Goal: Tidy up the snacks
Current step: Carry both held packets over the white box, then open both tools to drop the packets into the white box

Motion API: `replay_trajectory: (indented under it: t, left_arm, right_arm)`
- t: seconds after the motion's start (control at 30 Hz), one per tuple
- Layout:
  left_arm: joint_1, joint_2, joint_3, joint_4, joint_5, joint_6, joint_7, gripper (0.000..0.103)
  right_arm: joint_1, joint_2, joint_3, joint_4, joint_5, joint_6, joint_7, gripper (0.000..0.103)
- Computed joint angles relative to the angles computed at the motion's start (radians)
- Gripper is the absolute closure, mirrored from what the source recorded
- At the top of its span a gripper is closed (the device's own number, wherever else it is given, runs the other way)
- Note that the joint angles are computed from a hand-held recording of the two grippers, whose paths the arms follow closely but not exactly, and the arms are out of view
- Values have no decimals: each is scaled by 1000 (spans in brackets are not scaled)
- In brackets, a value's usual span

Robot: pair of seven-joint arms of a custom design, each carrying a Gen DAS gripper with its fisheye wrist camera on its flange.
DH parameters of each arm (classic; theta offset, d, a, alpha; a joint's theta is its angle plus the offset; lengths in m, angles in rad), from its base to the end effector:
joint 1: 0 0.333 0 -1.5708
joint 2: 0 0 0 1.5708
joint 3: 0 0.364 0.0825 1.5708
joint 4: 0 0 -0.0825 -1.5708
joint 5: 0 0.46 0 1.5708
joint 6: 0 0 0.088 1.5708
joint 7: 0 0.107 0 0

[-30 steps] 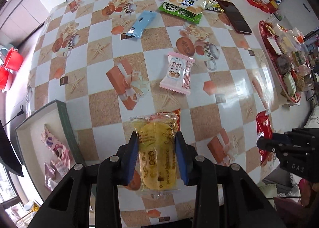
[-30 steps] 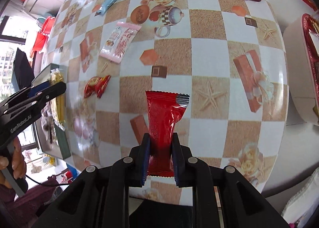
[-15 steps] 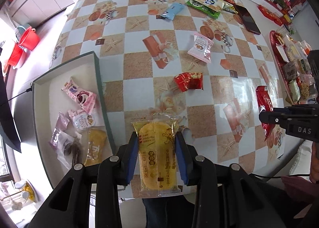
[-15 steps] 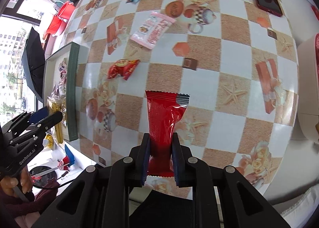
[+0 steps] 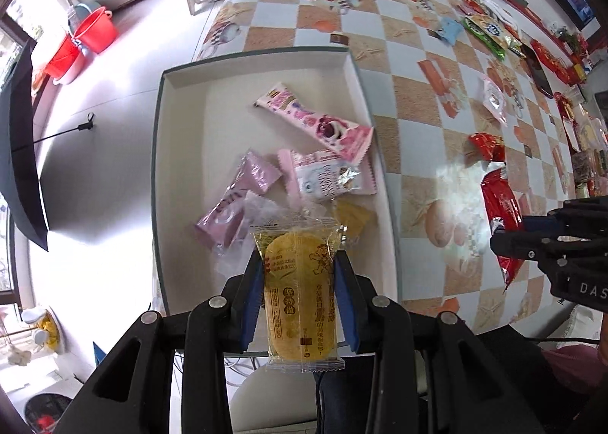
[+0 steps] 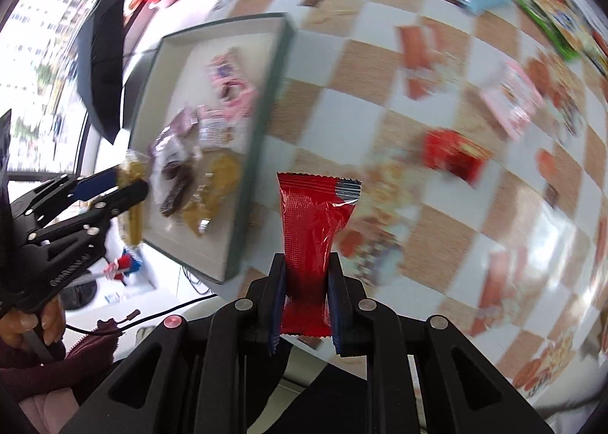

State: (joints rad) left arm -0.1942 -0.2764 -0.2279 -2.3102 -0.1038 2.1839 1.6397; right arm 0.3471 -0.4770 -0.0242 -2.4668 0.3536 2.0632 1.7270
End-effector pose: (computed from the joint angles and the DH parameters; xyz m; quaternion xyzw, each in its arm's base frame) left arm 0.4825 -0.2258 0.4775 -0.5371 0.8403 -0.0670 0.0304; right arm 0.4276 0.1618 0.4853 -0.7012 0.6930 0.1213 0.1151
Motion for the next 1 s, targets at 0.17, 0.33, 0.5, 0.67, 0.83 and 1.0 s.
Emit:
replay_trajectory:
  t: [0.17,0.33,0.5,0.67,0.83,1.0]
  left_arm:
    - [21,-1,16,-23,6,-5,-1,64]
    - [37,-6,27,-43,-5,-4,5,64]
    - [44,-1,30,-49,-14,-2,9,64]
    - [47,-2,23,-55,5,24,17,59]
    - [51,-16,14,-70,50,70,3,18]
    - [49,9,10,-63,79,66,10,13]
  right_arm:
    - [45,143,29,117,52,1,-36,82]
    - [52,235,65,200,66,-16,-38,82]
    - [51,286,90,253,51,-31,-30,82]
    - [51,311,102,281,41,-33,-30,81]
    - [44,301,111,278,2,-29,-14,0]
    - [37,281,112,266,-59,-42,29,0]
